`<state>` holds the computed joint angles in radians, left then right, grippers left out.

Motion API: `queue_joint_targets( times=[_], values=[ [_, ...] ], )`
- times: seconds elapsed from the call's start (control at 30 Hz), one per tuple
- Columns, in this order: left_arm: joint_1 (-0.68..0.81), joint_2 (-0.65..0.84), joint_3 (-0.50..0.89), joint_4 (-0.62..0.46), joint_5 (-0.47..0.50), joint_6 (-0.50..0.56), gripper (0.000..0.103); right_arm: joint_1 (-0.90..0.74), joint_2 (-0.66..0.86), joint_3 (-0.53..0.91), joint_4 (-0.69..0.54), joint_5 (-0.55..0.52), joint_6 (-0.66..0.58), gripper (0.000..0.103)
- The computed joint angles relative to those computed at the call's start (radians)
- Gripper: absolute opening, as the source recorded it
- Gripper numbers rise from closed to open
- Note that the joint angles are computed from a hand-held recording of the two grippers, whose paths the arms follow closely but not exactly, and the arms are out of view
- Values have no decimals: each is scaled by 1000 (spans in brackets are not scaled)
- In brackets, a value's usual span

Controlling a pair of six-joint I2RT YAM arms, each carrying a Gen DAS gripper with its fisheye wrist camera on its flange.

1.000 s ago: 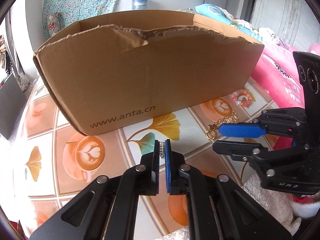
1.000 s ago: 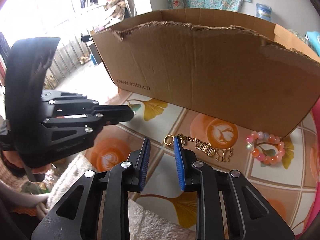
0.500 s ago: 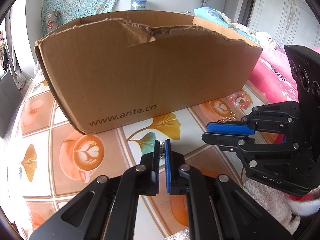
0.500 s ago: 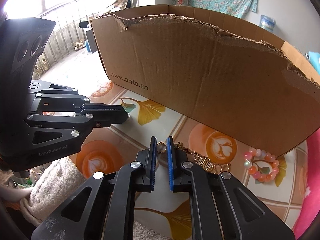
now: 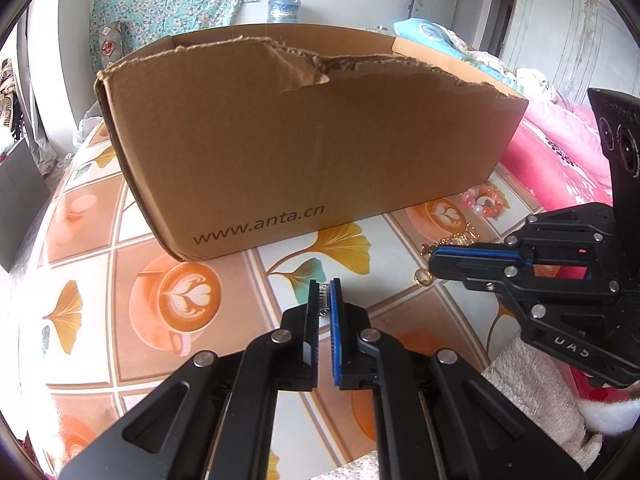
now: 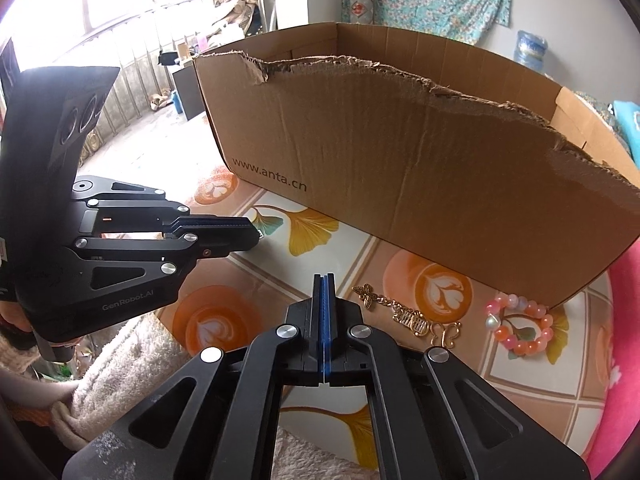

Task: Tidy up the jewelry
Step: 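Lift the gold chain piece with the right gripper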

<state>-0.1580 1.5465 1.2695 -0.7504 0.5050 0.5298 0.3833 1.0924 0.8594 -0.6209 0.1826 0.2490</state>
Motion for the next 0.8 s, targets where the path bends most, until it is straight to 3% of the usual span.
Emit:
queue_joint_targets(
  times=[0.1,0.17,0.33,0.8],
  values=[
    [4,-4,-7,3,3,0,4,-15,-19,-1,-21,-26,47,6],
    [5,-5,-8,4,5,-3,4,-11,-20,2,-44,-28,89,15],
    [9,3,-3,4,14,-8,4,47,3,5,-73,16,158,16],
    [19,30,18,-12,51,-9,4,77,90,27,-9,111,237,15]
  ],
)
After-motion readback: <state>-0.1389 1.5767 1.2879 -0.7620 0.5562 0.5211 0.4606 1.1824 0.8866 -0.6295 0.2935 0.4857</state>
